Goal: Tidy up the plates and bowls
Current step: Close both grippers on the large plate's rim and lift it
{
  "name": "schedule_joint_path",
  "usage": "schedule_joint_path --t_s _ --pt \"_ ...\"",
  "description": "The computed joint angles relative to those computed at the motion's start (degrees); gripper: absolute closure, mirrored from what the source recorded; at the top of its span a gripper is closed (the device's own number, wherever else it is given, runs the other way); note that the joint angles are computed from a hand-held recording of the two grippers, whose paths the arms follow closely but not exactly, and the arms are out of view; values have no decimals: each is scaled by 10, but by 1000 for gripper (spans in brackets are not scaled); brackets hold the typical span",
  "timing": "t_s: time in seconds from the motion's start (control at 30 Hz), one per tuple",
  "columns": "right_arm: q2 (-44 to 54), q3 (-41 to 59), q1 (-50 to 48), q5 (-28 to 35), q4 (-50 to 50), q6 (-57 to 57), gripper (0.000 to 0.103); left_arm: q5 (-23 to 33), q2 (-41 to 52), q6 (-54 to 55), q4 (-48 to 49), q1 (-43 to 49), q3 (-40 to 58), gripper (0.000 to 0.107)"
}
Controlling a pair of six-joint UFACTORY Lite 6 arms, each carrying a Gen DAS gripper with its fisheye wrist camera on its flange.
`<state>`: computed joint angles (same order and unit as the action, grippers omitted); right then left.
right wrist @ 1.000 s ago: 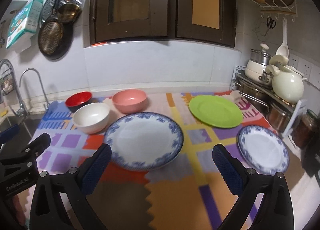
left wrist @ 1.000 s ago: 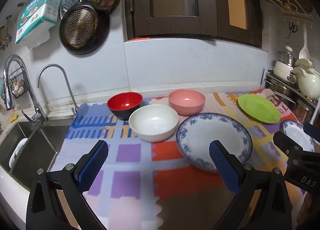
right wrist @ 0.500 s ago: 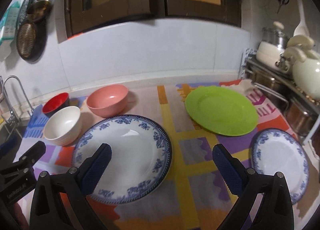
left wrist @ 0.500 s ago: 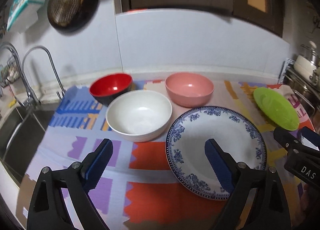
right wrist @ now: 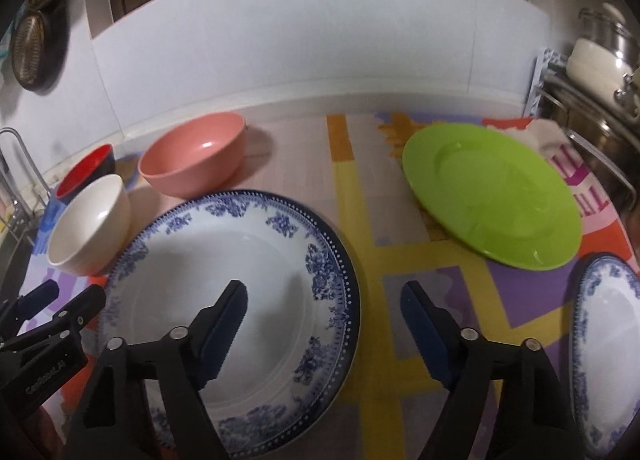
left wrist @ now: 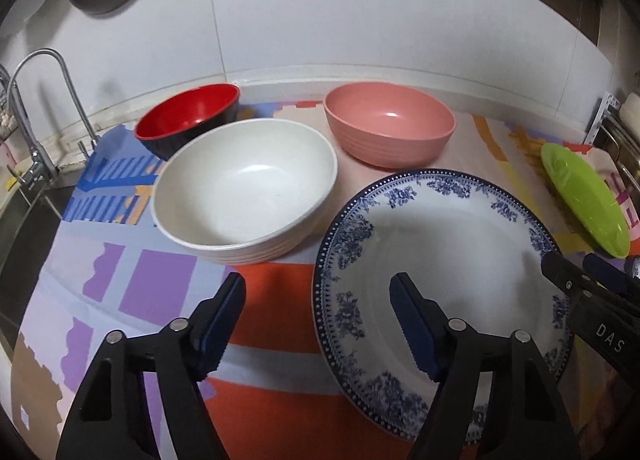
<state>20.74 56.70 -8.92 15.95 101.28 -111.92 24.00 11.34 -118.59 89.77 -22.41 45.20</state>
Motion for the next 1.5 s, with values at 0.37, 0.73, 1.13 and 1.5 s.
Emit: schedule_joint_path --t_s 0.37,0.73,1.13,1.5 --pt "82 77 9 -1 -117 122 47 -46 65 28 -11 29 57 50" --pt "102 107 15 -10 -176 179 61 -87 90 67 -36 44 83 69" --pt "102 115 16 -15 -238 235 66 -79 89 133 -102 36 93 69" --pt "32 45 8 -33 -206 193 68 -67 30 88 -43 10 41 70"
